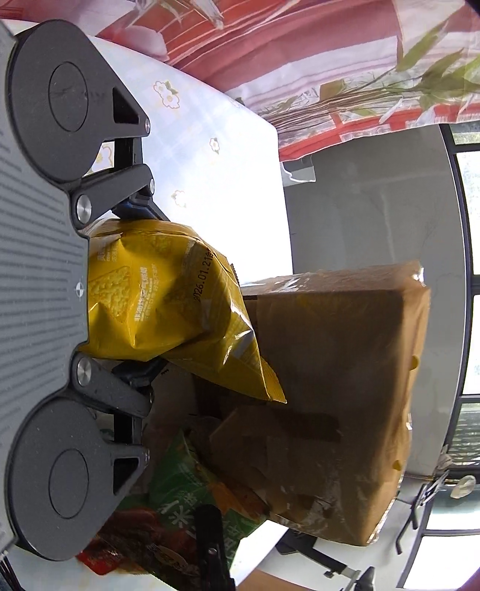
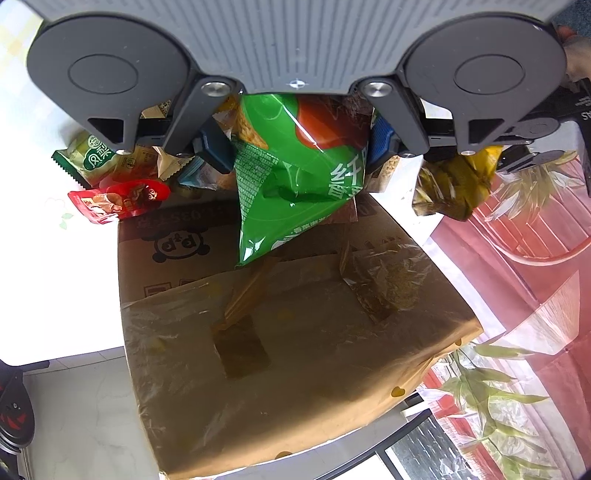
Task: Organize snacks
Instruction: 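Grasp the yellow chip bag with the left tool while the right tool grasps the green bag, then carry both bags into the box and open both tools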
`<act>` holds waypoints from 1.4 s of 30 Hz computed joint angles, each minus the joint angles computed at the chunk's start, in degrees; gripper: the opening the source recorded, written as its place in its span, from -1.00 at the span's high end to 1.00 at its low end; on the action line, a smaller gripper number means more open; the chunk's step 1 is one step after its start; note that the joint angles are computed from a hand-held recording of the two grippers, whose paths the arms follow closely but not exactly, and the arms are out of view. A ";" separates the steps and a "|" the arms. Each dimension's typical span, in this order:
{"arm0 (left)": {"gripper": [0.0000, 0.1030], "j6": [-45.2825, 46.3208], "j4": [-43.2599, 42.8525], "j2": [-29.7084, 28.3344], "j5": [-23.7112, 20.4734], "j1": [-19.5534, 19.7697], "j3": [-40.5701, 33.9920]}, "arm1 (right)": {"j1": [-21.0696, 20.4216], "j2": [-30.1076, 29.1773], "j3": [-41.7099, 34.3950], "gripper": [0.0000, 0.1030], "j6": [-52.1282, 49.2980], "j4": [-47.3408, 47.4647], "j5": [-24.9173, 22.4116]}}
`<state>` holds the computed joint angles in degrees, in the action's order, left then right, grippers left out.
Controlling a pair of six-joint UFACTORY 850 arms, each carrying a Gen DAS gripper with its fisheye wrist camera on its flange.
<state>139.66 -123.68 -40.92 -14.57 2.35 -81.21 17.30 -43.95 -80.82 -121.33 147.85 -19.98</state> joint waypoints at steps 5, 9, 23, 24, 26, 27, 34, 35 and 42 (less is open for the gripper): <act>-0.39 -9.20 3.71 4.18 -3.54 1.35 4.28 | 0.10 1.15 1.46 -0.47 -3.95 2.54 -1.69; -0.39 -12.46 5.74 6.03 -4.36 1.39 6.33 | 0.11 2.38 2.99 -0.45 -6.04 3.16 -2.91; -0.39 -19.26 11.59 7.70 -7.59 0.71 6.79 | -1.06 8.22 11.02 -0.30 -9.66 5.38 -7.62; -0.39 -19.83 12.11 8.01 -8.10 0.76 6.72 | -1.19 8.82 11.62 -0.30 -10.31 5.78 -8.23; -0.39 -21.57 13.32 8.38 -9.33 0.79 5.93 | -1.68 10.43 13.11 -0.30 -11.96 6.72 -9.96; -0.39 -21.90 13.45 8.59 -9.87 0.73 5.59 | -1.88 11.16 13.69 -0.30 -12.91 7.41 -10.74; -0.40 -21.50 12.85 9.67 -14.18 -0.15 1.91 | -3.04 15.37 16.02 -0.29 -19.35 12.93 -16.27; -0.40 -21.64 12.96 9.54 -14.64 -0.28 1.15 | -3.19 15.73 16.10 -0.29 -20.09 13.58 -16.98; -0.40 -24.04 14.57 5.91 -14.58 -2.65 -7.72 | -4.39 16.43 13.36 -0.29 -25.13 17.37 -18.99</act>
